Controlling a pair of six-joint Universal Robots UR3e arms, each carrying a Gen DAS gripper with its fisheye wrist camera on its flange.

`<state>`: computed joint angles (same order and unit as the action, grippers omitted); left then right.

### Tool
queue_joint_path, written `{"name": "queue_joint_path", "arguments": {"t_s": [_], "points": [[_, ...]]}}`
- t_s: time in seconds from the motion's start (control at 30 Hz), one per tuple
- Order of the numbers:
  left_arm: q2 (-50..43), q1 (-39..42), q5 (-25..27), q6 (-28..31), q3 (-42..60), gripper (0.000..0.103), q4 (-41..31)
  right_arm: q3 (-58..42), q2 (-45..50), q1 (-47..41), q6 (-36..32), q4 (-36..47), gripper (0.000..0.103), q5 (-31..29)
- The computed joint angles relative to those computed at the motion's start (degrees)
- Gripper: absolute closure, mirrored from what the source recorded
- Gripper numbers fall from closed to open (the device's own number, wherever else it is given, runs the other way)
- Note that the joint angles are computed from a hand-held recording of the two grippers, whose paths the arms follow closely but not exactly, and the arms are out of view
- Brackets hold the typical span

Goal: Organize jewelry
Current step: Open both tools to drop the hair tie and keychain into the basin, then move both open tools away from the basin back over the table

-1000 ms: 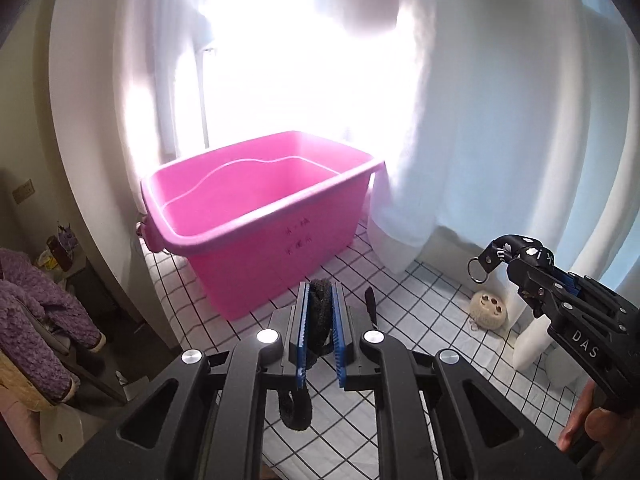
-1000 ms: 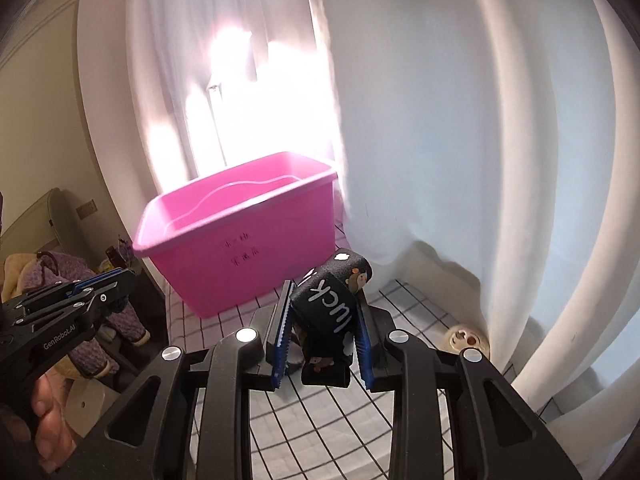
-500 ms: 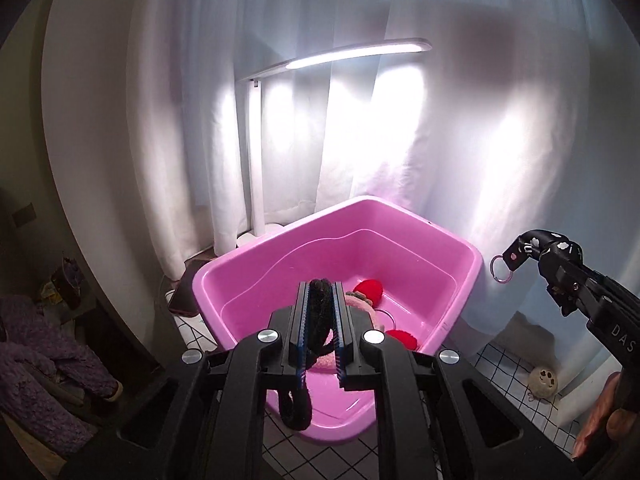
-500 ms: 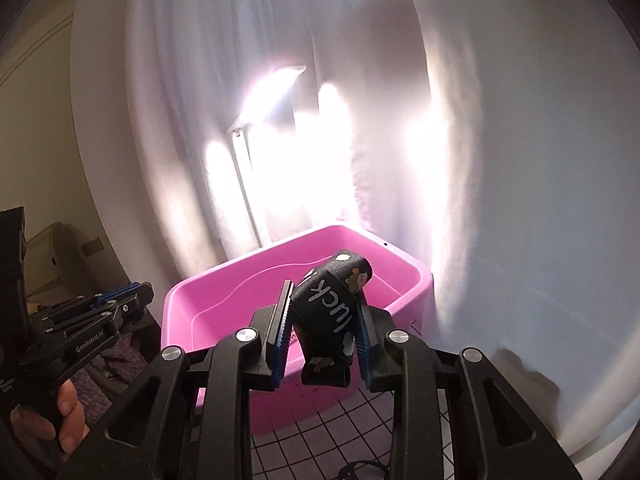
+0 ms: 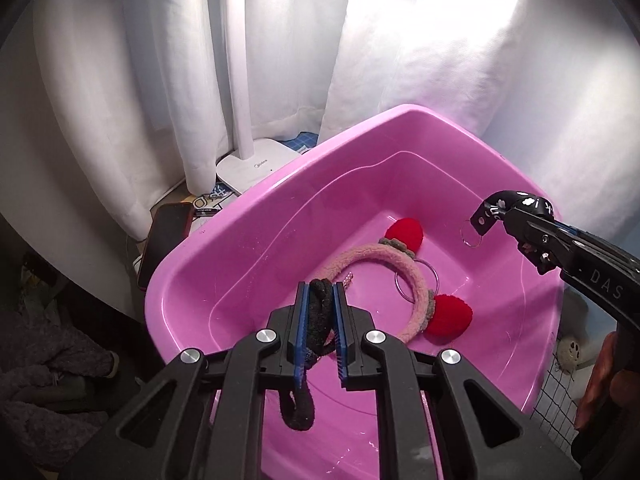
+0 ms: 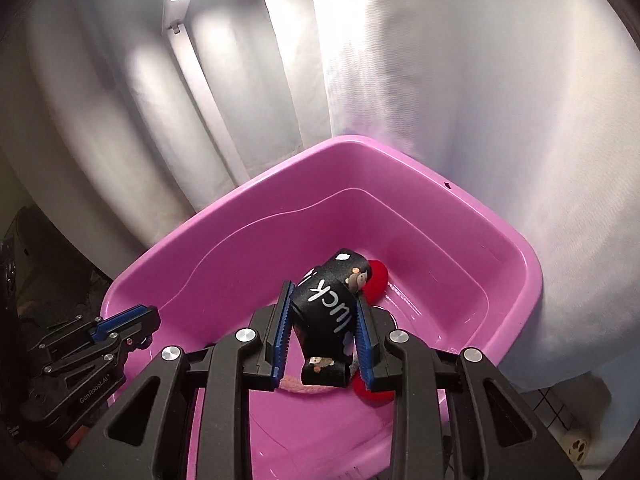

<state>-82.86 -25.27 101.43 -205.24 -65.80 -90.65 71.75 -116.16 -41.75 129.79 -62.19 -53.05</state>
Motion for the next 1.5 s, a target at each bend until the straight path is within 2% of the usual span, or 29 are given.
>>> {"name": "queue_joint_path", "arguments": {"t_s": [0.07,0.1,0.13,0.17,0.2,0.23,0.27,0.33,0.5,0.77,0.93,1.27,1.4,1.5], "points": [[-0.76,1.38,-1.74,1.09,0.01,0.081,-0.78,1.80,1.98,4.29,4.94,-6.21,0.076,-3.17],[-1.05,1.77,-2.09,1.30,-0.03,0.070,-0.95,2.39,2.96,6.16,7.05,-8.80,0.076,-4.58],[-1.03,2.16,-2.11,1.52,-0.07,0.053,-1.22,2.94,3.65,7.43,8.75,-10.83,0.076,-5.66],[-1.17,2.15,-1.73,1.53,-0.11,0.045,-1.11,3.12,4.16,8.24,9.98,-11.88,0.072,-6.64],[-1.27,2.19,-1.19,1.62,-0.12,0.028,-0.81,3.02,4.96,9.34,11.46,-12.99,0.069,-7.94],[-1.22,1.85,-0.27,1.57,-0.30,0.023,-0.25,2.87,5.65,10.25,12.38,-13.68,0.061,-8.91],[-1.26,1.99,0.38,2.10,-0.50,0.022,0.36,2.65,6.07,10.63,12.84,-14.17,0.053,-9.47],[-1.54,2.04,0.85,3.13,-0.29,0.019,0.48,3.26,6.68,11.99,14.55,-17.05,0.047,-10.62],[-0.77,3.24,-0.70,3.77,-1.38,0.017,0.56,1.76,7.57,12.01,14.89,-17.09,0.047,-10.49],[-0.22,3.17,-0.12,3.97,-1.85,0.017,0.70,1.82,6.98,12.17,16.18,-16.95,0.047,-9.79],[0.96,2.61,0.50,3.69,-2.17,0.017,0.71,2.03,4.81,10.38,14.64,-14.75,0.047,-8.02],[2.35,-0.49,2.83,2.38,0.33,0.017,-1.69,-2.38,-0.10,2.61,6.76,-3.03,0.047,-3.38],[3.03,-1.74,3.77,1.93,1.16,0.017,-2.50,-5.63,-2.12,-3.06,1.11,5.20,0.047,-0.74],[3.21,-3.24,4.91,1.14,1.87,0.017,-2.98,-9.61,-3.55,-9.73,-6.17,15.01,0.047,1.77]]}}
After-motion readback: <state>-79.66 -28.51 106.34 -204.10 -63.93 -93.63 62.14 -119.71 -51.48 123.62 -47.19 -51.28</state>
